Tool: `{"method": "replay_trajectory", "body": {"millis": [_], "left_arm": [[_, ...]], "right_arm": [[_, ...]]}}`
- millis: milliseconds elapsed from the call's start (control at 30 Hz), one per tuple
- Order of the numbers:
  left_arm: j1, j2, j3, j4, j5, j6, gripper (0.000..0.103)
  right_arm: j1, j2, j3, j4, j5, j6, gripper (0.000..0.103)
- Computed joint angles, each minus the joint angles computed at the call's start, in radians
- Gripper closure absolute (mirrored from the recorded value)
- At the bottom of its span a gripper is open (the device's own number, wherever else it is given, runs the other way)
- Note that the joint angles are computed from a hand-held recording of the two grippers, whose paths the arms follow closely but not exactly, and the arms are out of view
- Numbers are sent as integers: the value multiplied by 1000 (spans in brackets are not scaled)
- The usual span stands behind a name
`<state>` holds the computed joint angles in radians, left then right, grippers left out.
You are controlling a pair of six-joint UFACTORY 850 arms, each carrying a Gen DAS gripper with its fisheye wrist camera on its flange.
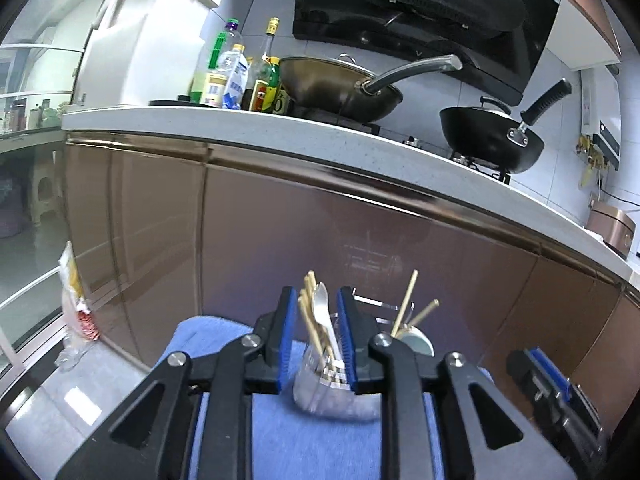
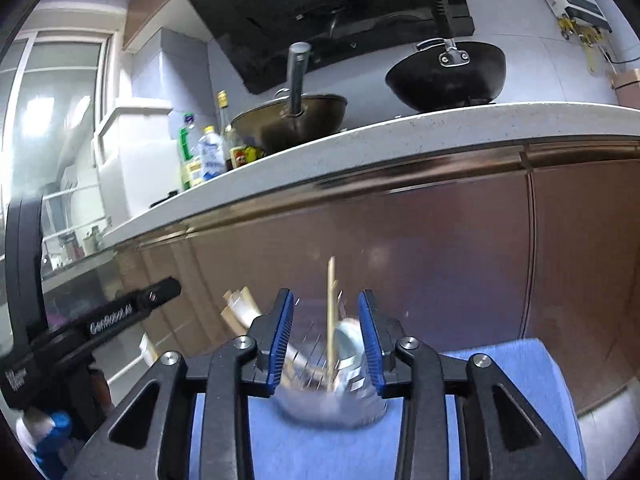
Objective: Organize utensils
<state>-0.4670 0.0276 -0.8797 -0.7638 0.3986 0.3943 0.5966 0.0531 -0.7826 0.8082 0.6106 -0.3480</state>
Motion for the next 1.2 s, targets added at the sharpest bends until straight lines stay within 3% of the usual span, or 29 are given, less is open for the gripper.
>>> {"method": "replay_trajectory", "body": {"millis": [167, 267, 400, 500, 700, 967, 1200], "left_arm": [[-36, 99, 75, -173, 2, 162, 81], [-62, 149, 113, -304, 10, 287, 73], [-89, 194, 148, -450, 15, 434, 72], [-111, 220, 173, -557, 21, 542, 65], [-155, 250, 211, -638, 55, 636, 63], [-189, 266, 233, -710, 61, 733, 62], [-191, 291, 262, -694, 76, 736, 62]], "right_arm": [[74, 67, 61, 124, -7, -111, 57], [110, 102, 92, 201, 1, -186, 57], [139, 142, 126, 309, -5, -268, 56], [163, 167, 154, 391, 10, -331, 48], [190, 213, 209, 530, 24, -426, 40], [219, 233, 235, 720, 79, -563, 14], [253, 248, 234, 832, 165, -648, 6]]}}
